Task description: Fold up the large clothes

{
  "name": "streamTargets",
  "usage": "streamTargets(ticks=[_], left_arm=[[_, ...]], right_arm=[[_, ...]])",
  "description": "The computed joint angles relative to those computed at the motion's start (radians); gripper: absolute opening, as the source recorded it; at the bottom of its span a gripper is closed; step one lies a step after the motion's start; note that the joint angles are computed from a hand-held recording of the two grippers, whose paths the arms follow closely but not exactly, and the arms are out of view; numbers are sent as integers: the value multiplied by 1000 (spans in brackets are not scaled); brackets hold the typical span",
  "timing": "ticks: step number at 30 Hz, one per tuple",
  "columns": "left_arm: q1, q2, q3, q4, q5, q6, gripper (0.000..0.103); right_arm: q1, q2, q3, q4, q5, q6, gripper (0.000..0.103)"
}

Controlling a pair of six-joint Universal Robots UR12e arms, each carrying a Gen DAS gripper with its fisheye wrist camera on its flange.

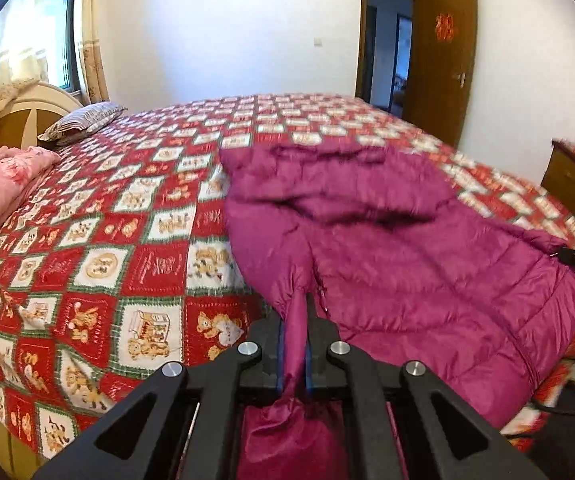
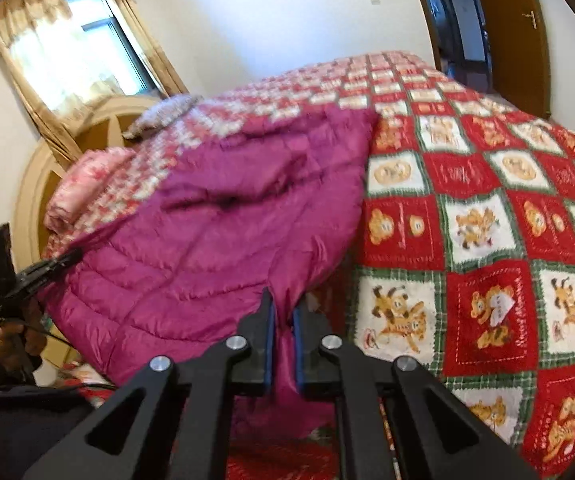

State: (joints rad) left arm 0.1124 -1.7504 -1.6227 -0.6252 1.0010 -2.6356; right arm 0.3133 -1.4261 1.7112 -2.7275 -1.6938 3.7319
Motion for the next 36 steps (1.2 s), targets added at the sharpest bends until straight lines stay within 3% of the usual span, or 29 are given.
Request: streamTargets(ticks=[6,9,12,17,19,22,24,26,27,28,31,32,34,35,36], left_arm=[[37,51,-3,80,-115,-41,5],[27,37,22,103,-106,-40,6],[-13,-30,74,167,-14,-22,6],[-65,-196,256,140,53,-93,10],[-75,-251,340,69,44,-139,12],[-87,-315,436,25,57,-214,24],[-92,-351,484,47,90,-277,35],[-97,-373,502,117,147,-328,66],[-103,-389,513,163,196,-354,72],[-109,-401,527,176,233,-374,77],[-134,-462,626,115,376,-420,77],[-139,-478,650,107,401,-436,77],[-154,-509,698,94,487,-454,78],[-159,-521,716,87,513,-464,78],[-163,-529,728,83,532,-472,78]], right_arm=[[21,-28,-25,-93,-71,-44,10],[9,-19,-43,-147,-82,-69,10],[-29,14,-62,-184,-56,-42,10],[-87,105,-140,-156,-38,36,10],[-103,137,-173,-138,-47,43,10],[-136,165,-204,-127,-9,81,10],[-149,187,-239,-96,-15,72,10],[-168,213,-273,-61,14,85,10],[-173,227,-288,-53,15,87,10],[-175,240,-302,-41,5,85,10],[-179,290,-346,-16,-44,109,10],[-182,301,-355,-9,-49,129,13],[-187,325,-379,21,-72,178,37],[-188,337,-394,38,-99,202,65],[-186,343,-400,35,-120,213,82]])
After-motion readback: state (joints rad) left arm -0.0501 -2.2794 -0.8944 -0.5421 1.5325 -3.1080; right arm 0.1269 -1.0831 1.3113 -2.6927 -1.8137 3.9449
